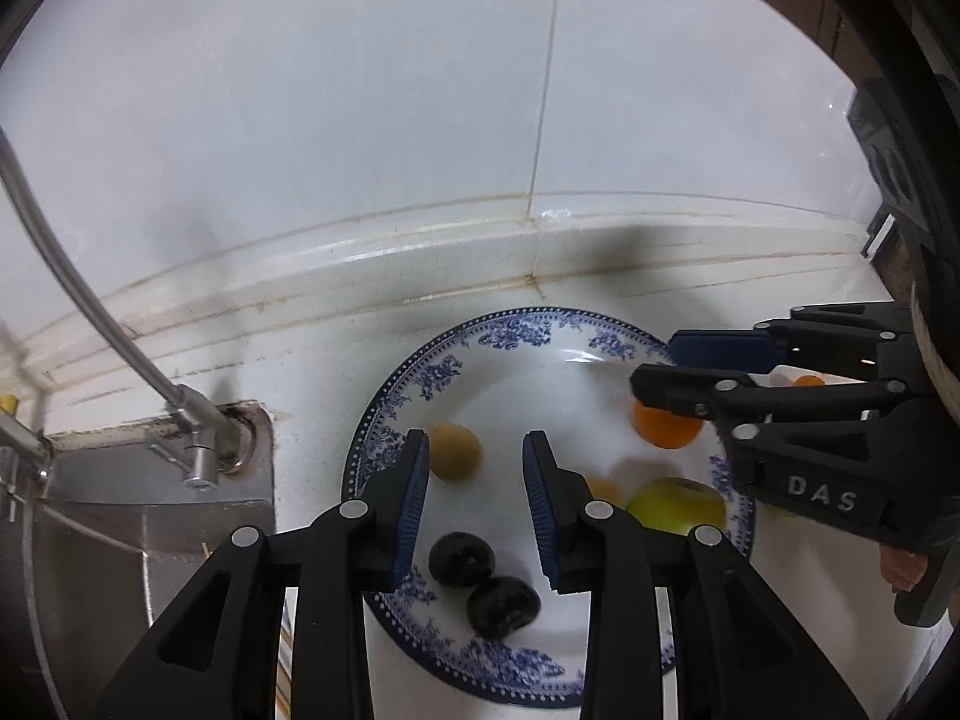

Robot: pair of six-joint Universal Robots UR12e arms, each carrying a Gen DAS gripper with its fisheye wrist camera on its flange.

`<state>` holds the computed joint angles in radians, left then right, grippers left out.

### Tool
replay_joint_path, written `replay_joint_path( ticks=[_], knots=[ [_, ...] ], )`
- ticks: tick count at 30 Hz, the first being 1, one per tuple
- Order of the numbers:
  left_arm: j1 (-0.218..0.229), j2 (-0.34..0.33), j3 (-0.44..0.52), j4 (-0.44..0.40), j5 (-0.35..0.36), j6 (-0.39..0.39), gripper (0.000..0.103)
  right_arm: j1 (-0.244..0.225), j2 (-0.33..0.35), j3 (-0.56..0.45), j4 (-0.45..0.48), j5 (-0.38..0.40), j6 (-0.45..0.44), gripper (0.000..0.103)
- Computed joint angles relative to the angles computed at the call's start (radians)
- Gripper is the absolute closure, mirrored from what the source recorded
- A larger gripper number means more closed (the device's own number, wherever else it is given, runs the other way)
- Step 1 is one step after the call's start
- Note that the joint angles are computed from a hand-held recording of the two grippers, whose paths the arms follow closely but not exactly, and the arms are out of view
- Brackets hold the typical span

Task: Organize fruits
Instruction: 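Withdraw both grippers from the plate toward the loose oranges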

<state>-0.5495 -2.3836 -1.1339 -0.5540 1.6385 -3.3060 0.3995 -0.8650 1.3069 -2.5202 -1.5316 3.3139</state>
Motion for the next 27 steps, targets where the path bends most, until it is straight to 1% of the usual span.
replay_joint_path(
  ticks=[2, 5, 8, 10, 12, 14, 17, 19, 20, 21, 24, 27],
  knots=[
    [-0.005, 0.014, -0.018, 0.022, 0.006, -0.004, 0.070, 0.002, -0.022, 0.033, -0.041, -0.019, 0.005, 0.074],
    [-0.018, 0.038, -0.052, 0.078, 0.020, -0.007, 0.068, 0.004, -0.061, 0.093, -0.112, -0.044, 0.020, 0.067],
    [-0.033, 0.053, -0.074, 0.125, 0.032, 0.002, 0.066, 0.008, -0.102, 0.154, -0.184, -0.066, 0.034, 0.067],
    [-0.046, 0.063, -0.089, 0.162, 0.048, 0.014, 0.061, 0.009, -0.129, 0.195, -0.227, -0.082, 0.049, 0.066],
    [-0.059, 0.073, -0.104, 0.201, 0.051, 0.022, 0.058, 0.009, -0.150, 0.228, -0.266, -0.092, 0.057, 0.061],
    [-0.072, 0.078, -0.112, 0.230, 0.056, 0.028, 0.057, 0.007, -0.178, 0.270, -0.306, -0.108, 0.071, 0.061],
    [-0.091, 0.082, -0.118, 0.266, 0.060, 0.039, 0.052, 0.004, -0.214, 0.322, -0.351, -0.129, 0.089, 0.061],
    [-0.103, 0.082, -0.117, 0.282, 0.066, 0.046, 0.050, 0.003, -0.237, 0.354, -0.376, -0.152, 0.096, 0.059],
    [-0.109, 0.082, -0.117, 0.289, 0.068, 0.051, 0.049, 0.001, -0.251, 0.370, -0.387, -0.160, 0.101, 0.054],
    [-0.115, 0.082, -0.116, 0.295, 0.068, 0.052, 0.049, -0.001, -0.260, 0.382, -0.396, -0.168, 0.104, 0.052],
    [-0.130, 0.079, -0.109, 0.298, 0.059, 0.053, 0.046, -0.001, -0.290, 0.422, -0.424, -0.212, 0.100, 0.052],
    [-0.144, 0.068, -0.091, 0.287, 0.054, 0.055, 0.044, -0.007, -0.318, 0.460, -0.444, -0.235, 0.100, 0.052]
  ],
)
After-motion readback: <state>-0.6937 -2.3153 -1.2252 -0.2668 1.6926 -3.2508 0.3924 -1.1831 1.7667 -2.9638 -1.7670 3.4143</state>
